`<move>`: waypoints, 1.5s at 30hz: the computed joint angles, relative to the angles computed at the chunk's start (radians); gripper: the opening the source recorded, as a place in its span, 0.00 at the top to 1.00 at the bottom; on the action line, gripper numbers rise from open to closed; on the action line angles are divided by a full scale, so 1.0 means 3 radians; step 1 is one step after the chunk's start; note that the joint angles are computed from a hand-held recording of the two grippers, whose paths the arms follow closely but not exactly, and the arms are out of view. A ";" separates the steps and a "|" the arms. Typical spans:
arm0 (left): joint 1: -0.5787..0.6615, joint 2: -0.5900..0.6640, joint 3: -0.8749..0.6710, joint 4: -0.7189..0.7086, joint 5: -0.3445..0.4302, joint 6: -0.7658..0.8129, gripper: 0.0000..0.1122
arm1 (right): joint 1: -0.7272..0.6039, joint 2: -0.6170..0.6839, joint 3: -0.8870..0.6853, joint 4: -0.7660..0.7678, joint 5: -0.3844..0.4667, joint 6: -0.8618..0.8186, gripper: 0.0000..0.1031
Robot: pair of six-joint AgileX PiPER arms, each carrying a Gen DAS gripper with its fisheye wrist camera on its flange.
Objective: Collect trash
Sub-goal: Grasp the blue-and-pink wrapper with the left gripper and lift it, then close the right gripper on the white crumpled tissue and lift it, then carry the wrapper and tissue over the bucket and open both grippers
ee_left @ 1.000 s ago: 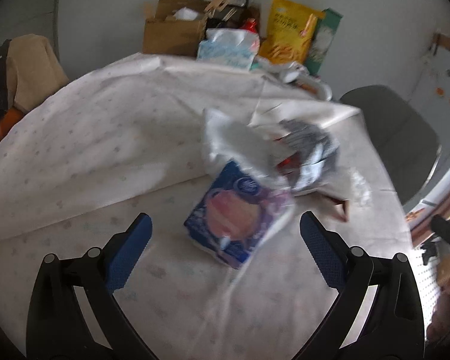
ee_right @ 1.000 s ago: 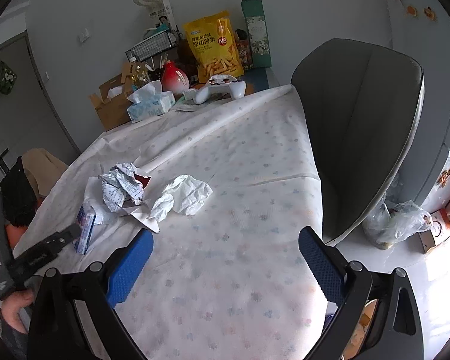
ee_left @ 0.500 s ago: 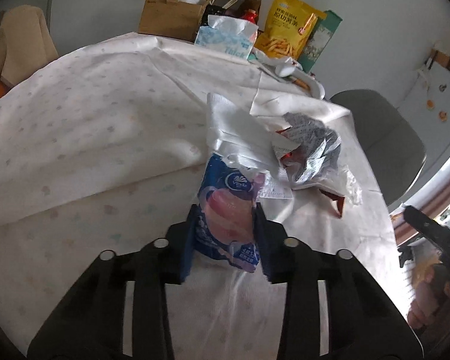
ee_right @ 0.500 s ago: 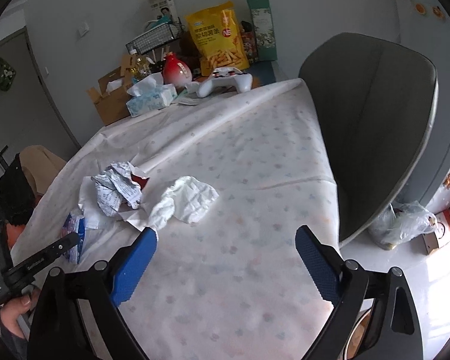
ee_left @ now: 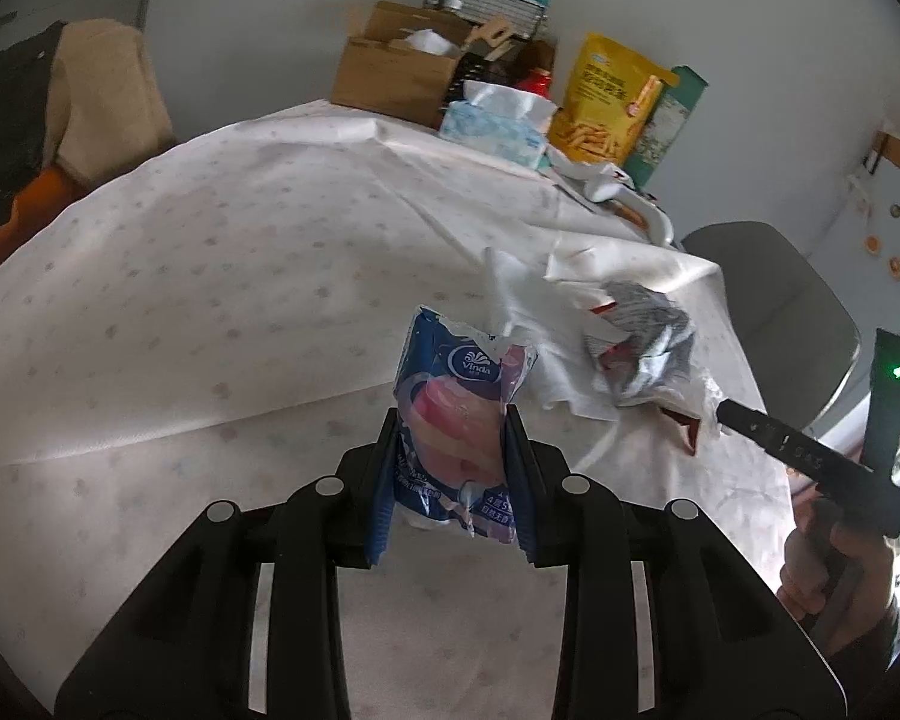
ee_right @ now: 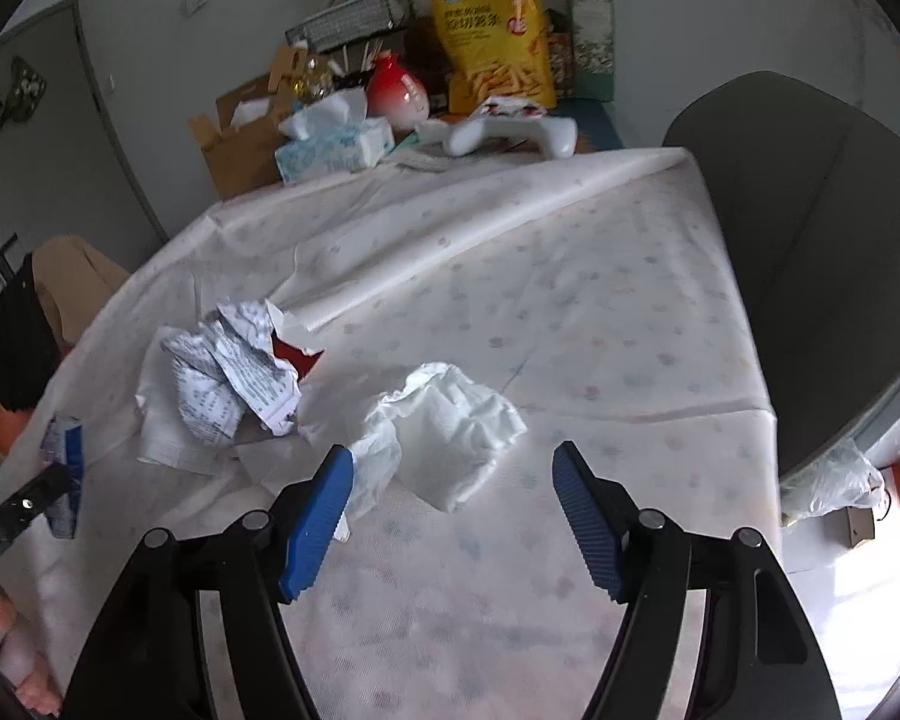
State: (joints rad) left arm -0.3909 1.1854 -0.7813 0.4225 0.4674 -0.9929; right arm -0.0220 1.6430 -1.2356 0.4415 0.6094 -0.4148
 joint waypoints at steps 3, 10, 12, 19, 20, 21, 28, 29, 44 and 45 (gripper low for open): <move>0.0030 -0.0022 0.0040 -0.0010 -0.0003 -0.0031 0.71 | 0.0012 0.0061 0.0005 0.0053 0.0005 -0.0161 0.78; -0.0159 -0.0091 0.0039 0.0251 0.0034 -0.0336 0.71 | -0.0234 -0.0308 0.0268 0.0442 0.0194 -0.0519 0.95; -0.0228 -0.0100 0.0034 0.0307 0.0040 -0.0416 0.71 | -0.0347 -0.0472 0.0394 0.0590 0.0255 -0.0671 0.95; -0.0518 -0.0058 -0.0091 0.0533 0.0144 -0.0713 0.71 | -0.0740 -0.0866 0.0616 0.0927 0.0552 -0.1050 0.95; -0.0599 -0.0050 -0.0126 0.0600 0.0186 -0.0784 0.71 | -0.0784 -0.0893 0.0624 0.0943 0.0585 -0.1079 0.95; -0.0658 -0.0045 -0.0146 0.0654 0.0212 -0.0843 0.71 | -0.0846 -0.0948 0.0650 0.0953 0.0620 -0.1111 0.95; -0.1049 0.0050 -0.0330 0.0925 0.0385 -0.1126 0.71 | -0.1310 -0.1132 0.0755 0.1049 0.0806 -0.1312 0.95; -0.1098 0.0068 -0.0352 0.0948 0.0399 -0.1152 0.71 | -0.1378 -0.1139 0.0757 0.1070 0.0844 -0.1355 0.95; -0.1605 0.0584 -0.0848 0.1021 0.0454 -0.1148 0.71 | -0.2729 -0.0978 0.0669 0.1171 0.1229 -0.2000 0.95; -0.1637 0.0645 -0.0901 0.1010 0.0446 -0.1133 0.71 | -0.2796 -0.0954 0.0658 0.1174 0.1241 -0.2036 0.95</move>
State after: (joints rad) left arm -0.8821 1.3791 -1.0515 0.7256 0.6011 -1.3330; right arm -0.8608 1.3567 -1.0383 0.7936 0.9817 -1.0255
